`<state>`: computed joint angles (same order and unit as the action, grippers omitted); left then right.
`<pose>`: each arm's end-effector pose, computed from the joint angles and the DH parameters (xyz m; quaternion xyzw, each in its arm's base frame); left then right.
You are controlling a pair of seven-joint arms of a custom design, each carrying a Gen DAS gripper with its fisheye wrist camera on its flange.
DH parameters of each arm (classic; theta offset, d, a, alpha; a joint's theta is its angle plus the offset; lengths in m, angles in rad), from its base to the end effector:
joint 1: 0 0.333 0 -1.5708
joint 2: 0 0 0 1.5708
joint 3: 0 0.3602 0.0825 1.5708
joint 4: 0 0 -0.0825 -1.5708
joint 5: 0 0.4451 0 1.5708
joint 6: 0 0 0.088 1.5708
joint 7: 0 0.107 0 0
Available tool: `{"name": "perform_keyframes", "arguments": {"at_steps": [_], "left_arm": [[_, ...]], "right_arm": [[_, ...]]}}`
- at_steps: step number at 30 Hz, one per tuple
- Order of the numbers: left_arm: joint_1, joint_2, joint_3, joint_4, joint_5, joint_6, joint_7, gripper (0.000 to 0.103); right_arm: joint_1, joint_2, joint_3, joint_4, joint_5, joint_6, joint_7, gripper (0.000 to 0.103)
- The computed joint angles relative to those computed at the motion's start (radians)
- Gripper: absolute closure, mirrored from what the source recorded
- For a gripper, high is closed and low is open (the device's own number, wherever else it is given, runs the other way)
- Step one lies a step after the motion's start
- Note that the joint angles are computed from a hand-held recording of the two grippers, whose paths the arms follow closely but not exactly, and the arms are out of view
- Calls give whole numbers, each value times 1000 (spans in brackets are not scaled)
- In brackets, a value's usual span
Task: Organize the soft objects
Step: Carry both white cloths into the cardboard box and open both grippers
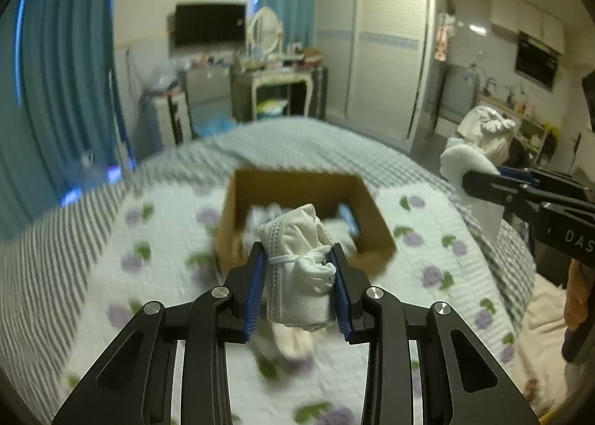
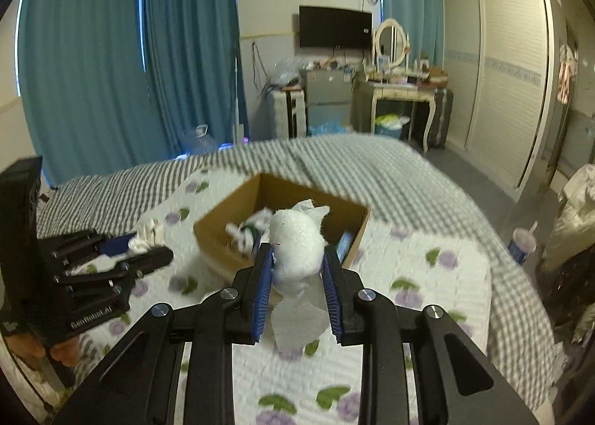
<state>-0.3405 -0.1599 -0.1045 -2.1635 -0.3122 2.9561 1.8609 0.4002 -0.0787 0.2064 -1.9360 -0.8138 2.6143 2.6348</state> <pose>0.5487 -0.2429 0.5965 -0.4658 0.7547 -0.4017 0.2282 0.5143 0.3818 0.6265 -0.6594 0.5922 -0.3010 0.3520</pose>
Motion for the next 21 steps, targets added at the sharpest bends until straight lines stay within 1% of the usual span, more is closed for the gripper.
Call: {"name": "perform_keyframes", "arguments": {"at_steps": [1,3,5,8,10,11,13,16,17,19,21], "left_arm": [[-22,26,23,35,-41,-1,63,71],[-16,68,22,87,-71,-2,126,71],[8,123,1,148,-62,-1,165,71],[43,213,-34,247,-93,-19,237,71],[86,286,-80,335,-199,-76,345,71],[103,312,-97,363,-210,-91,358,71],[112,376,-103,420,-154,-95,311,71],[120,461,-103,500,-61,-132,241,71],[125,488,-105,526,-35,-155,225,71],[137,516,-117,548,7,-175,207,71],[139,531,-122,550,62,-175,182,71]], "right_arm": [[-1,16,0,23,-7,-7,-4,77],[1,62,-12,79,-22,-5,1,77],[8,106,-34,124,-26,10,12,77],[28,189,-80,203,-10,29,12,77],[39,252,-112,261,12,40,13,77],[43,278,-127,284,27,43,5,77],[53,330,-154,329,61,43,-9,77],[60,382,-185,360,126,56,-41,77],[61,410,-191,380,153,50,-64,77],[74,438,-214,395,175,44,-89,77],[80,469,-230,412,216,45,-113,77]]}}
